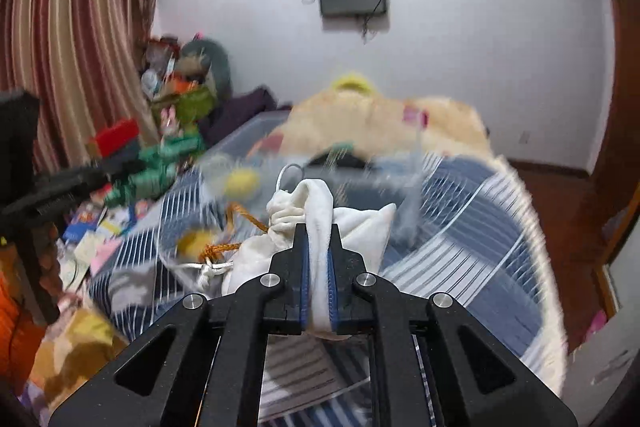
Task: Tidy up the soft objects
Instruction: 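Grasp the green knitted sock with the left tool while the right tool grasps the white pouch, then lower the sock into the clear box while the right tool releases the pouch inside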
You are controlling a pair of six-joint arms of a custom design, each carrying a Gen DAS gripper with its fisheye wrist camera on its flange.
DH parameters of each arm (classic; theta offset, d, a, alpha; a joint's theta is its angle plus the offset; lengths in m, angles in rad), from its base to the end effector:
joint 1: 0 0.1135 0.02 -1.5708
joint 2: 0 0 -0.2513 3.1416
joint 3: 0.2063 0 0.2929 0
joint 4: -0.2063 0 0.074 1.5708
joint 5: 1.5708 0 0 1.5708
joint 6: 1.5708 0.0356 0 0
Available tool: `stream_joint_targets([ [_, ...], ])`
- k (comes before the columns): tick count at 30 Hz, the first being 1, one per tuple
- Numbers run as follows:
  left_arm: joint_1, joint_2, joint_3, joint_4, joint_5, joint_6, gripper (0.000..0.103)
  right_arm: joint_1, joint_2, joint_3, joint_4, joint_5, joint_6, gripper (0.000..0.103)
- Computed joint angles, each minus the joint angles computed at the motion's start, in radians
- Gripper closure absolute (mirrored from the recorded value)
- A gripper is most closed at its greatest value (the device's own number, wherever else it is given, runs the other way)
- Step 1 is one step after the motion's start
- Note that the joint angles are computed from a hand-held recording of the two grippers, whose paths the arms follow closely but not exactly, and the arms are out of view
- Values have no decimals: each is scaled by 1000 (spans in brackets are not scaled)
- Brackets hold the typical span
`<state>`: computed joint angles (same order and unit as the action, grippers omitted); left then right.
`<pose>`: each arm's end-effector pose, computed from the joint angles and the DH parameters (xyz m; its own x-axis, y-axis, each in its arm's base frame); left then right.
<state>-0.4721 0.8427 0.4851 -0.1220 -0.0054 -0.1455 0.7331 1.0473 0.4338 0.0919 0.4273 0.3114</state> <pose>0.2134 -0.1088 0.2064 -0.4719 0.0782 -0.8782 0.3862 0.9138 -0.1262 0.1998 0.1601 0.1621 -0.4572 -0.0365 -0.8886 -0.2121 0.9748 0.0691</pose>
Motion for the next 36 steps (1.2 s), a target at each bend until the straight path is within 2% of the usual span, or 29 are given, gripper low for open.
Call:
stream_joint_targets([
  [5, 37, 98, 65, 50, 38, -5, 89, -56, -57, 34, -2, 7, -43, 96],
  [17, -2, 362, 249, 142, 17, 29, 89, -134, 191, 231, 70, -42, -92, 96],
  [24, -10, 581, 410, 110, 76, 13, 89, -188, 372, 360, 0, -98, -100, 96],
  [28, -23, 719, 509, 89, 75, -1, 89, -212, 434, 392, -29, -134, -95, 96],
  [32, -26, 809, 577, 76, 70, -21, 89, -225, 508, 454, -70, -163, -110, 96],
  [36, -16, 857, 618, 39, 87, -26, 89, -217, 525, 462, -96, -147, -142, 96],
])
